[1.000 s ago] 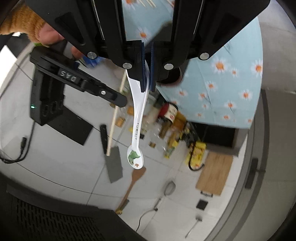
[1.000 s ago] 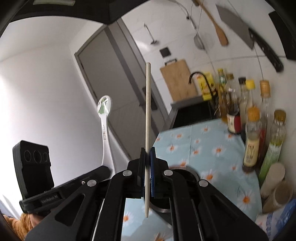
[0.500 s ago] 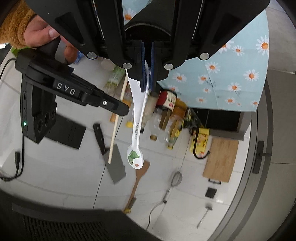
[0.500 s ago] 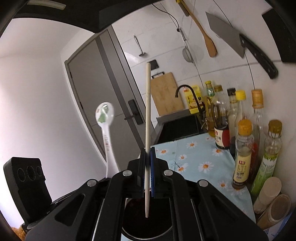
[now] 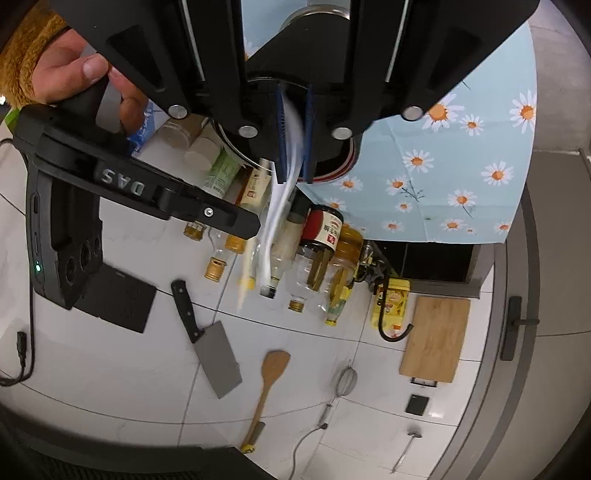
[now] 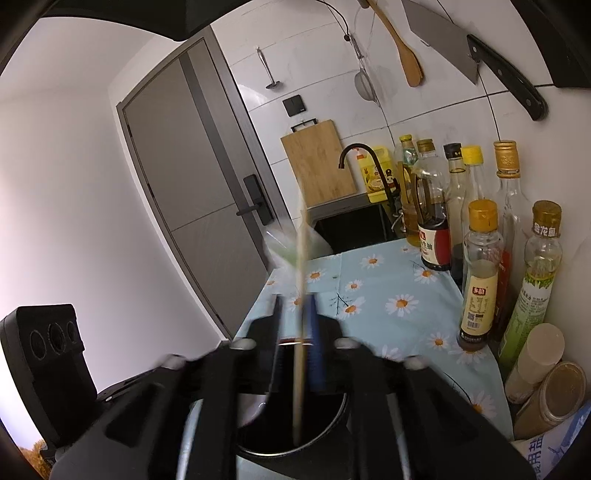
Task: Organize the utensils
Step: 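Lift white spoon and chopstick and carry both over the black holder, then open both tools to drop spoon and chopstick into the black holder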
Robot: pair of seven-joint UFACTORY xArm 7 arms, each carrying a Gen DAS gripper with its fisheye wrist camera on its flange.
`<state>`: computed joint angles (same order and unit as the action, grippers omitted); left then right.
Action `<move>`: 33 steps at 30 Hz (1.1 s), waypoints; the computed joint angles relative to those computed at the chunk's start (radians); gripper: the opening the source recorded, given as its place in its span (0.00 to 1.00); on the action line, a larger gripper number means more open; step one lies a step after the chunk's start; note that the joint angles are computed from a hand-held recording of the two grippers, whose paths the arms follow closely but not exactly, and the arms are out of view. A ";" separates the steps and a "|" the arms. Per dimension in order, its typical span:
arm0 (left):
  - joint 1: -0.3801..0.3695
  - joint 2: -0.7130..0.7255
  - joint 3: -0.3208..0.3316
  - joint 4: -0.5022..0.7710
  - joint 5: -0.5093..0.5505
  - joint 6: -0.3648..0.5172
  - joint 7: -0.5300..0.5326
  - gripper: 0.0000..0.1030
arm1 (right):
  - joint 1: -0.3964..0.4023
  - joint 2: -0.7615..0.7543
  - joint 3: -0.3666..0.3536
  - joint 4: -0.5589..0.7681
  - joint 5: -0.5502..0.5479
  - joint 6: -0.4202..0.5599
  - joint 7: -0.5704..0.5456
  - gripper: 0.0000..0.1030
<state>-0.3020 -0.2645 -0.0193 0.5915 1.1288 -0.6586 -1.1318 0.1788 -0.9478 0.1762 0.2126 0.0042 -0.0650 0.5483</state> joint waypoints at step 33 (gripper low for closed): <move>0.204 -0.263 -0.008 -0.011 0.483 -0.130 -0.514 0.32 | 0.122 -0.422 0.027 0.061 0.037 0.659 0.080 0.39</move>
<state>-0.0976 -0.5277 -0.0274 0.5801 1.6116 -0.7882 -1.6461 0.3008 -1.3700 0.2033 0.2737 0.0411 0.5937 0.6281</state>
